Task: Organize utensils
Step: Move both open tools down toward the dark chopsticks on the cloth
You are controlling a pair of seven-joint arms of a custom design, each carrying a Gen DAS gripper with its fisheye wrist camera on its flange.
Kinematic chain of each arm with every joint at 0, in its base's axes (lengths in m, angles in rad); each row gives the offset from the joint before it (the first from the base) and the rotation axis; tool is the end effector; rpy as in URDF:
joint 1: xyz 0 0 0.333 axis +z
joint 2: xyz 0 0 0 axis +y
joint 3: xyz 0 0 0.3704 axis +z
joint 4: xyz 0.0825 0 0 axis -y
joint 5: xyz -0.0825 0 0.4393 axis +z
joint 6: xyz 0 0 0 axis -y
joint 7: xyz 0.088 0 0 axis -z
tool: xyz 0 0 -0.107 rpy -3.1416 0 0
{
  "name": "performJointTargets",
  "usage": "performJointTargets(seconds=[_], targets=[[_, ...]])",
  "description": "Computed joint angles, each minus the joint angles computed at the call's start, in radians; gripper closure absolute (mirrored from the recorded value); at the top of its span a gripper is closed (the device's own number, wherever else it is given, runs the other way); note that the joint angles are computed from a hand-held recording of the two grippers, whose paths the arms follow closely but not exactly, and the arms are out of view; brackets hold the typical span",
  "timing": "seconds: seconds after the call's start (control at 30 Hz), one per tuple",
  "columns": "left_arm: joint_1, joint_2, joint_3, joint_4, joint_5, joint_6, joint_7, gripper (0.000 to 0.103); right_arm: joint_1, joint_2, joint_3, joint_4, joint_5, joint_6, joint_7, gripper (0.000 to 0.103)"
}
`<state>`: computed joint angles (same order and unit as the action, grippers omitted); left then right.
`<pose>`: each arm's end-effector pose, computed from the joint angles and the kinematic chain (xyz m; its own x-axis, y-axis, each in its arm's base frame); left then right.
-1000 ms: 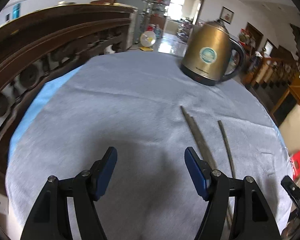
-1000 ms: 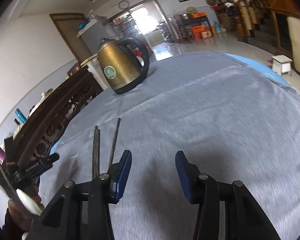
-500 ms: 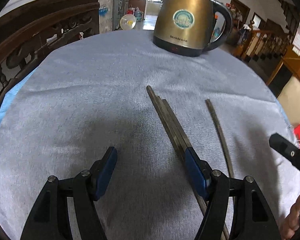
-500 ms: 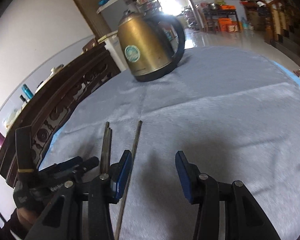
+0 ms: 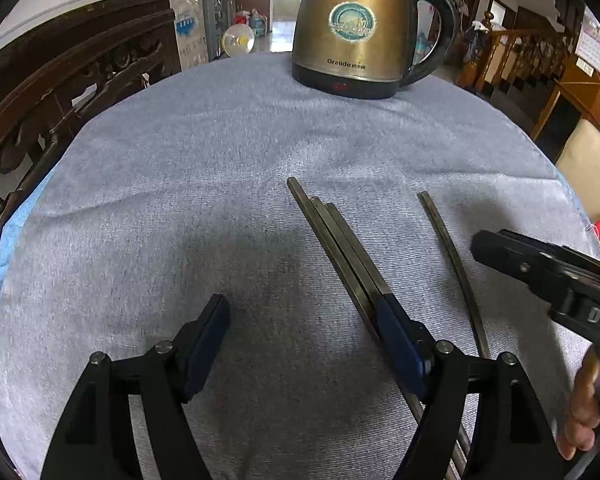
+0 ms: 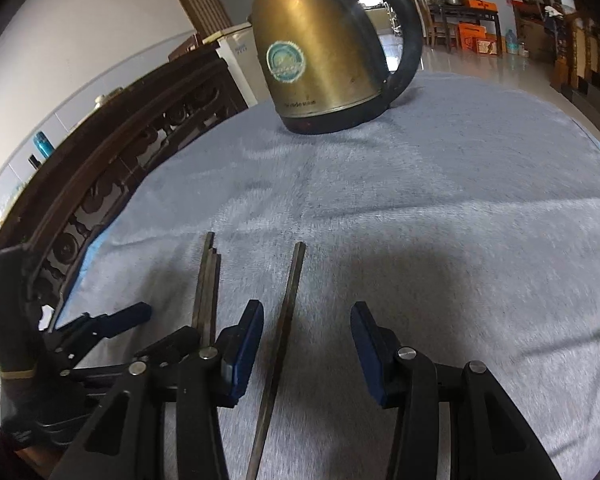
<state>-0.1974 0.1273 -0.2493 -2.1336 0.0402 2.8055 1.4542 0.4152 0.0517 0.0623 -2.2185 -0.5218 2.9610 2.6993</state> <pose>0.5877 -0.2788 0.4305 -0.3615 -0.9304 0.0609 -0.8081 0.2801 -0.5182 0.5363 0.3148 0.4459 -0.0554 -0.9442 -0.3247 -0.7829 0.2429 -0.5728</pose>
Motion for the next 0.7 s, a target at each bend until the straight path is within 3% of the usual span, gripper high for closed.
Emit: performJointTargets(seconds=[0.2, 0.23, 0.27, 0.43, 0.53, 0.6, 0.63, 0.7], targets=[[0.012, 0.000, -0.001, 0.040, 0.011, -0.109, 0.024, 0.028, 0.005, 0.015, -0.009, 0.018, 0.021, -0.006, -0.015, 0.054], [-0.013, 0.001, 0.031, 0.053, 0.093, -0.166, -0.033, 0.027, 0.005, 0.014, -0.009, 0.018, 0.029, -0.007, -0.023, 0.054], [-0.007, -0.007, 0.031, 0.048, 0.106, -0.168, -0.029, 0.028, 0.005, 0.014, -0.009, 0.020, 0.035, -0.009, -0.029, 0.054], [0.035, -0.014, 0.014, 0.060, -0.089, -0.203, 0.081, 0.030, 0.007, 0.026, -0.008, 0.040, 0.065, -0.027, -0.063, 0.054], [0.026, -0.001, 0.017, 0.078, -0.084, -0.183, 0.061, 0.030, 0.011, 0.052, 0.002, 0.076, 0.132, -0.078, -0.134, 0.055], [0.025, 0.017, 0.007, 0.096, -0.106, -0.183, 0.075, 0.030, 0.035, 0.067, -0.015, 0.107, 0.089, -0.140, -0.122, 0.073], [0.025, 0.025, -0.001, 0.105, -0.127, -0.186, 0.087, 0.030, 0.043, 0.072, -0.016, 0.127, 0.066, -0.188, -0.135, 0.074], [0.003, 0.038, 0.008, 0.113, -0.067, -0.179, 0.037, 0.030, 0.041, 0.065, -0.015, 0.121, 0.069, -0.186, -0.149, 0.081]])
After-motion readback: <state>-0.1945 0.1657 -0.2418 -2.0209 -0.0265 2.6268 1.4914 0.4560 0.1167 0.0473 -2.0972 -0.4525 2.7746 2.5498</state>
